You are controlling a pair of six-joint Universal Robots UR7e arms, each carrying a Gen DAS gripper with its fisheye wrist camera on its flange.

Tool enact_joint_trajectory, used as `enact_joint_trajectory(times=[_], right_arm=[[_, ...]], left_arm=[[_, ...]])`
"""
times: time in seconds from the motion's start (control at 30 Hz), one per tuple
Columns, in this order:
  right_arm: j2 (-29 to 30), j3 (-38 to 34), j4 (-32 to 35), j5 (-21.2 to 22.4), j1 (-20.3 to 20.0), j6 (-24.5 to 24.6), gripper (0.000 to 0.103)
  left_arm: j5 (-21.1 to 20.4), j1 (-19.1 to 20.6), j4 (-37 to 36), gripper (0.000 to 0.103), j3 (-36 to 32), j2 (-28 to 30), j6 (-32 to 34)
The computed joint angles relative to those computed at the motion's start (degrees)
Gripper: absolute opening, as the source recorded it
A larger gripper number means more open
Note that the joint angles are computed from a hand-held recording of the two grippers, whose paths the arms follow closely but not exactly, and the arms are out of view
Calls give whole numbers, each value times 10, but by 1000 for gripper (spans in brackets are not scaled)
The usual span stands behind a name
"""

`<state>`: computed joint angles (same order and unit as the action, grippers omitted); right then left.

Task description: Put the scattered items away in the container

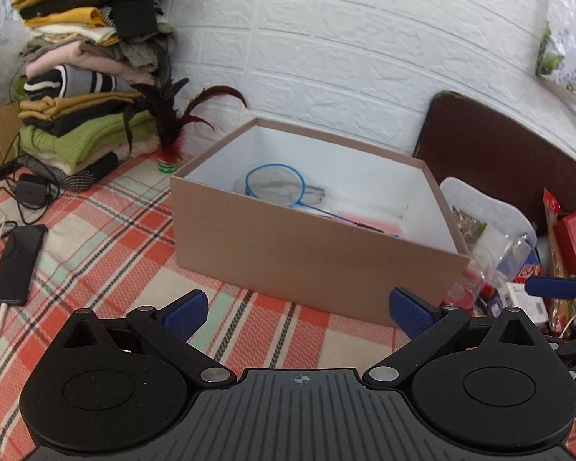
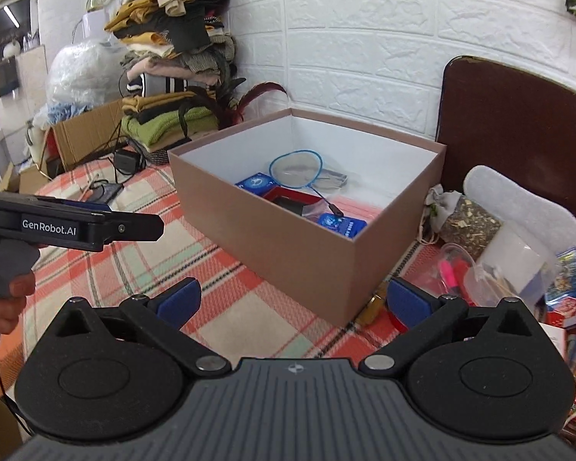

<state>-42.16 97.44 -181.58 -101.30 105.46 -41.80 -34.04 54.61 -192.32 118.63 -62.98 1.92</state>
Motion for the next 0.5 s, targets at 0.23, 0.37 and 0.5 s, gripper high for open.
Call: enact_joint_trajectory(times=[0.23,0.37,0.5], right_arm=[[-18,31,-23,-19,12,-16,103],[-22,43,-32,-17,16,-21,103],[-23,51,-37,-23,19,-29,103]], left_arm=[[41,-34,-55,103,20,6,43],[30,-37,-28,103,21,6,29],[27,-35,-8,103,19,11,16]])
